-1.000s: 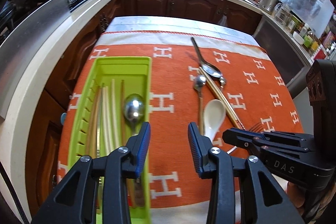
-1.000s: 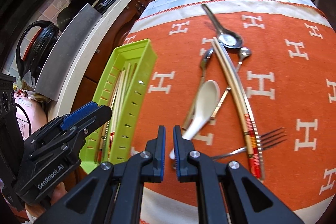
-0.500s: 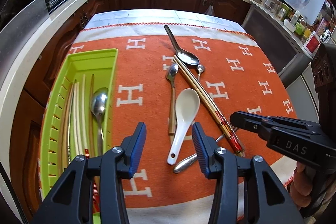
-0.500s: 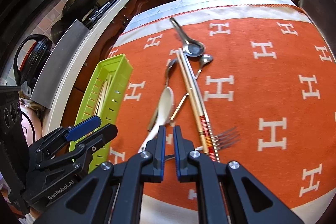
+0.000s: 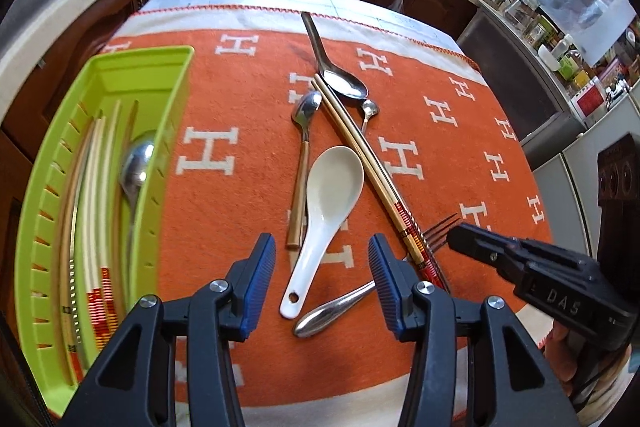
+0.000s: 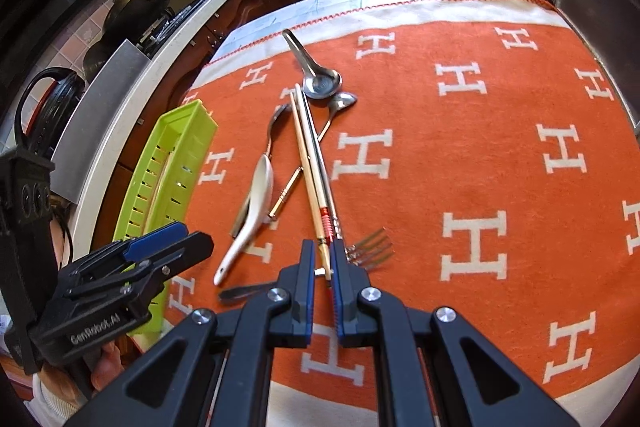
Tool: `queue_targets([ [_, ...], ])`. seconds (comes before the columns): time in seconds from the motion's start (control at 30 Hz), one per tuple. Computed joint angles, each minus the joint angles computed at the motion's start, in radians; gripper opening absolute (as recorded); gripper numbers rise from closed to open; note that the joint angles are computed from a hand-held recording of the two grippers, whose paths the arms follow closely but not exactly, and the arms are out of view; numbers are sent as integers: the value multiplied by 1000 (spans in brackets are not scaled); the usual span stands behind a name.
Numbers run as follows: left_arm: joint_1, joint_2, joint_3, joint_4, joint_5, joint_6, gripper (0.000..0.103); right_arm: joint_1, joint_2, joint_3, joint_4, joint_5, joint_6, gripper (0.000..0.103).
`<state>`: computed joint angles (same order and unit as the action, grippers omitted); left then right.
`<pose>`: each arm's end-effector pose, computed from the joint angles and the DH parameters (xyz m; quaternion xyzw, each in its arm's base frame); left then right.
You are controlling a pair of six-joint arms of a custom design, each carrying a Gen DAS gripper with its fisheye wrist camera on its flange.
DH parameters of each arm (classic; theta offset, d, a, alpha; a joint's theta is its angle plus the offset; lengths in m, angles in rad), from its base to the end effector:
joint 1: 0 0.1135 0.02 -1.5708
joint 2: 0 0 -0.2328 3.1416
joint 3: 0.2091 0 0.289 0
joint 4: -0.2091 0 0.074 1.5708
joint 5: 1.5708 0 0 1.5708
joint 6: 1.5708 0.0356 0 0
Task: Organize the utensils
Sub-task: 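Grasp the white ceramic spoon with the left tool while the right grasps a red-banded chopstick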
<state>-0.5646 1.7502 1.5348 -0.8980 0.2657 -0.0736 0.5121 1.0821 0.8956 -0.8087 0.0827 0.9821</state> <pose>0.3316 -0.2211 0.2435 0.2638 0.9291 -0.1930 0.1729 0.2274 0.1245 0.2337 0.2345 0.9290 0.1636 0.2350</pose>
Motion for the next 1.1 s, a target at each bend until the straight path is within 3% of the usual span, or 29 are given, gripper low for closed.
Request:
queue_targets([
  [0.3, -27, 72, 58, 20, 0, -6, 47, -24, -8, -39, 36, -33, -34, 8],
  [0.73, -124, 147, 106, 69, -174, 37, 46, -15, -55, -92, 59, -58, -45, 8],
  [0.87, -138, 168, 114, 84, -199, 44, 22, -11, -70, -101, 51, -52, -50, 8],
  [1.1, -129, 157, 81, 134, -188, 50, 6, -17, -41, -87, 64, -63, -77, 8],
])
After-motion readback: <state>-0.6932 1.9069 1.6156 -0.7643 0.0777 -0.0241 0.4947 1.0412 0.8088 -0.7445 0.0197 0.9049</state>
